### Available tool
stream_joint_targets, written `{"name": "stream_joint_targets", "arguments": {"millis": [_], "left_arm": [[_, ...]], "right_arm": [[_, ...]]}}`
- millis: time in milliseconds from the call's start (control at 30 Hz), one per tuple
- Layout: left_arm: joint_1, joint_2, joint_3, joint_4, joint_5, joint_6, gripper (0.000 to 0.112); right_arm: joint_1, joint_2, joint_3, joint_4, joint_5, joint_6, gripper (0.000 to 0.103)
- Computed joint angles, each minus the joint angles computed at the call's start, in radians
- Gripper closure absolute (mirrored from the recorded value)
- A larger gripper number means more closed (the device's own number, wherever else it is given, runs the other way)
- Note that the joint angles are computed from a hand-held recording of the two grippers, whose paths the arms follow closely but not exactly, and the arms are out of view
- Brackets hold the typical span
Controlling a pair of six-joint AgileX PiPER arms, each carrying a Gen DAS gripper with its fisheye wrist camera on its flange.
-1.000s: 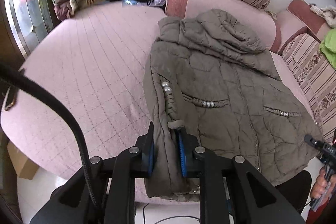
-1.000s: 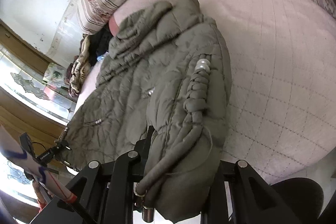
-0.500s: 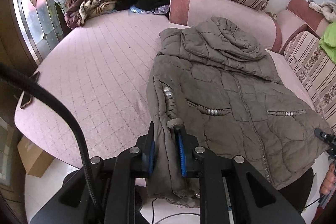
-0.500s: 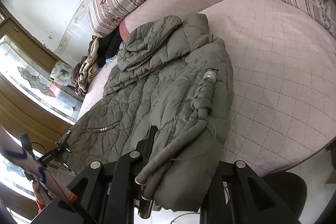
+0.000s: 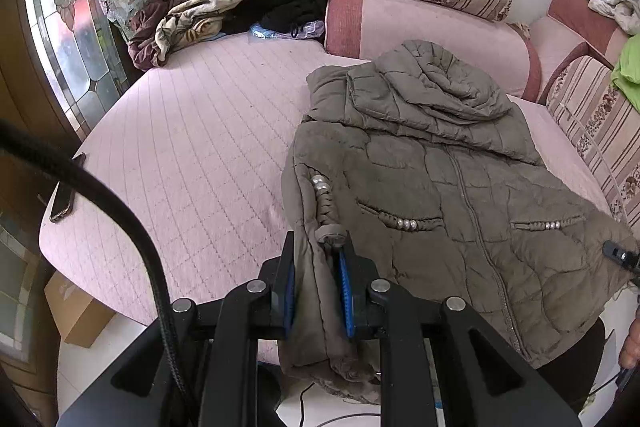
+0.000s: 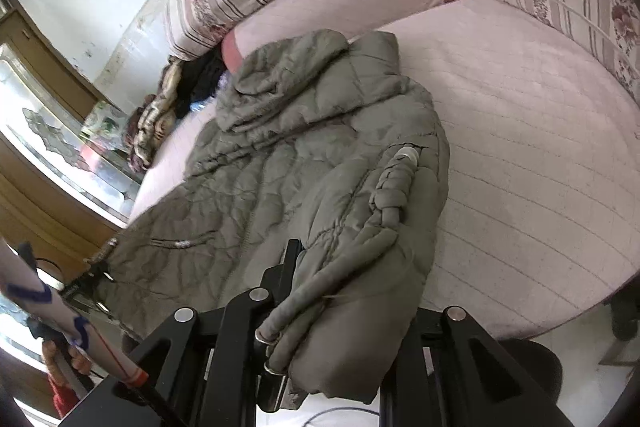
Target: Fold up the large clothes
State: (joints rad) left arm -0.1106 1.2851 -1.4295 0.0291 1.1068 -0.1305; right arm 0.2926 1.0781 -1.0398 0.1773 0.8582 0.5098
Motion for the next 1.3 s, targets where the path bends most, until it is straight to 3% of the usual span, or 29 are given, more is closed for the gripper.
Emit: {"name": "stream_joint_targets", "arguments": {"millis": [200, 333, 433, 633, 667, 733, 833, 1033, 1300], "left_arm": [[0.019, 0.002, 0.034, -0.014, -0.017, 0.009, 0.095], [0.020, 0.007, 0.075, -0.015, -0.024, 0.005, 0.095], [0.027, 0.004, 0.092, -0.019, -0.029, 0.008, 0.095], [0.056, 0.002, 0.113, -0.050, -0.040, 0.033, 0.095], [0.058, 0.001, 0.117, -0.053, -0.043, 0.034, 0.095], [0.062, 0.000, 0.120, -0.058, -0.049, 0.036, 0.095], [0.076, 0.000, 0.118, -0.072, -0.059, 0.041, 0.095], [0.112, 0.024, 0.056, -0.128, -0.032, 0.066, 0.095], [0.101, 0.055, -0.072, -0.132, 0.001, 0.054, 0.095]], "right_arm": [[-0.050, -0.011, 0.133, 0.021, -0.032, 0.033, 0.064], [-0.090, -0.016, 0.226, 0.025, -0.072, 0.058, 0.037], [-0.139, -0.024, 0.285, 0.084, -0.112, 0.024, 0.036], [-0.026, 0.043, 0.226, -0.046, -0.077, 0.118, 0.027], [0.006, 0.059, 0.212, -0.063, -0.064, 0.118, 0.029], [0.052, 0.071, 0.202, -0.075, -0.047, 0.116, 0.050], [0.071, 0.060, 0.197, -0.053, -0.050, 0.094, 0.070], [0.070, 0.045, 0.064, -0.056, 0.013, 0.070, 0.082], [0.075, 0.084, -0.177, -0.070, 0.086, 0.037, 0.085]]}}
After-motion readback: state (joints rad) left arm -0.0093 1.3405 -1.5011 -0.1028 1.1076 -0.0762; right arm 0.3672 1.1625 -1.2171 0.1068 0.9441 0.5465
